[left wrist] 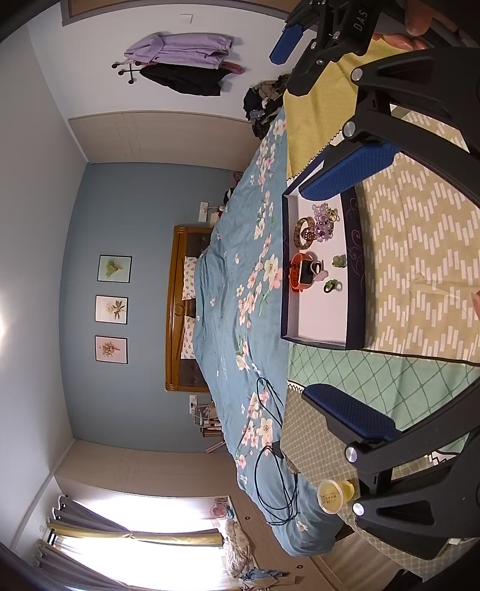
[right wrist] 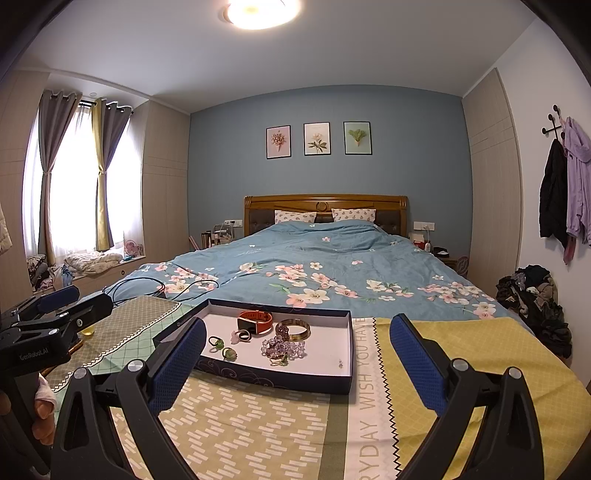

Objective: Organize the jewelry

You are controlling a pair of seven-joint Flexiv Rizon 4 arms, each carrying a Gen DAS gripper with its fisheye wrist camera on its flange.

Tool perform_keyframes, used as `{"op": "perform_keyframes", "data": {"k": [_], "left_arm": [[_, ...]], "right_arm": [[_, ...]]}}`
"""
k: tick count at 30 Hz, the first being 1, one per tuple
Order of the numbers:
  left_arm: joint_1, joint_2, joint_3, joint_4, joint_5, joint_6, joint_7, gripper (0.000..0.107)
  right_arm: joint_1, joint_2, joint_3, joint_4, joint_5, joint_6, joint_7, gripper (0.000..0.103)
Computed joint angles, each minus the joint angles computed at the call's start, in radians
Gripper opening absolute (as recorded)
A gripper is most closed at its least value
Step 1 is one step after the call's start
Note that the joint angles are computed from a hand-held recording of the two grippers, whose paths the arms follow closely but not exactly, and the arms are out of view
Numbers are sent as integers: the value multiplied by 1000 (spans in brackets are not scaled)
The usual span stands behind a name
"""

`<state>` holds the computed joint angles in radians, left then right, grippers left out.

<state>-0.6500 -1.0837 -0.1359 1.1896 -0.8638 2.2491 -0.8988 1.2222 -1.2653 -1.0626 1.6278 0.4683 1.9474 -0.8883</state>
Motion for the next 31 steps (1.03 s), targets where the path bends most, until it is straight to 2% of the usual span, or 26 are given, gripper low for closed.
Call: {"op": "perform_keyframes", "data": {"k": [12,15,23,25,28,31], "left_arm": [[2,0,0,4,11,0,-13,98],[-13,-7,14,-6,-20,16,13,98],[-11,-12,-4,-19,-42,20,54,98],[-20,-17,-1,-35,-86,13,85,98],[-25,-20,0,-57,-160,-25,151,98],[-56,-46,22,-149,-373,-75,345,98]], "right_arm": [[-2,1,2,-4,-2,-3,0,96],[-3,0,2,-5,-4,-4,1,96],[-12,0,11,-5,-11,-7,1,96],[-19,6,17,-1,-22,-13,-2,96],[-70,69,74,17,-82,-59,-17,96],[-159,162,158,24,-199,-202,-15,96]]}}
